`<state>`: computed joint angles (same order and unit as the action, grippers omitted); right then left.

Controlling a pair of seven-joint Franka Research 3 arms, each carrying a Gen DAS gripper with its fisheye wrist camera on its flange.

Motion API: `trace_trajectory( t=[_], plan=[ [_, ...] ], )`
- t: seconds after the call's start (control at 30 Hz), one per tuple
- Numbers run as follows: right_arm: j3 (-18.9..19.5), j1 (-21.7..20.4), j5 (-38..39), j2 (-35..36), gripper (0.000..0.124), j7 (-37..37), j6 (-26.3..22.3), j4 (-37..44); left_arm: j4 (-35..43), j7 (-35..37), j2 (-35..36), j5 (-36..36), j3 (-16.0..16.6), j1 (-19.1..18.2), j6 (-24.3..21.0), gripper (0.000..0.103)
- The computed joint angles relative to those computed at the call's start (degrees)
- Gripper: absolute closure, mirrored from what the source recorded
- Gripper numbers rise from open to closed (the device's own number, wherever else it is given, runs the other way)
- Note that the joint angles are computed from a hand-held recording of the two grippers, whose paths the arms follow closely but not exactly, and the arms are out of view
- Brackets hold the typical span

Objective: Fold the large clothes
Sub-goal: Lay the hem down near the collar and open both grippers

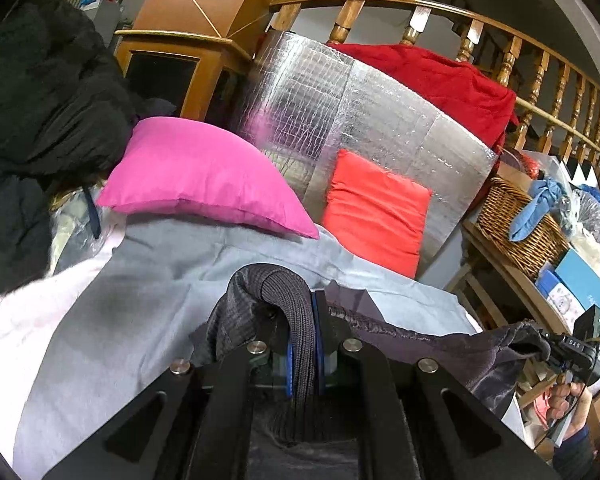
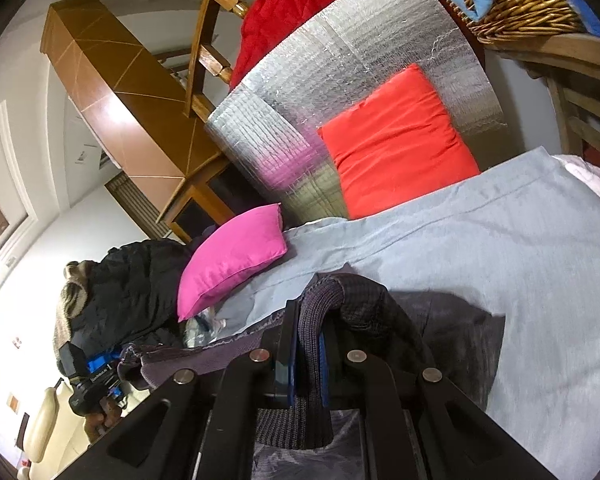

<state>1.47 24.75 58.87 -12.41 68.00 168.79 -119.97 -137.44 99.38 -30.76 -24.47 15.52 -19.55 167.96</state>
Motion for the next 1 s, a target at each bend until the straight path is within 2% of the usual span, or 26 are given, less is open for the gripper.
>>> trace_trajectory(
  t=[0.17,0.37,0.53,0.67,1.0],
  plan=[
    [0.52,-2.55,-4.61,6.69,0.116,3.91,-1.08,6.54,6.37,1.44,8.36,-1.44,0.16,-0.5,0.61,0.094],
    [2.01,-6.35,-13.24,15.84,0.116,12.09,-3.45,14.37,12.5,0.54,17.85,-2.81,-4.73,4.88,-0.67,0.094],
    [2.71,-8.33,-19.86,22.22,0.116,18.04,-5.4,19.88,16.83,-5.44,24.59,2.55,-10.57,11.22,-1.87,0.094],
    [3.07,-9.36,-23.42,26.11,0.116,21.84,-6.36,22.77,19.57,-10.25,28.79,6.77,-13.93,14.99,-2.93,0.094],
    [1.78,-9.6,-33.04,33.74,0.116,31.86,-10.04,28.63,24.23,-18.47,35.35,16.41,-20.09,21.39,-5.15,0.094]
  ],
)
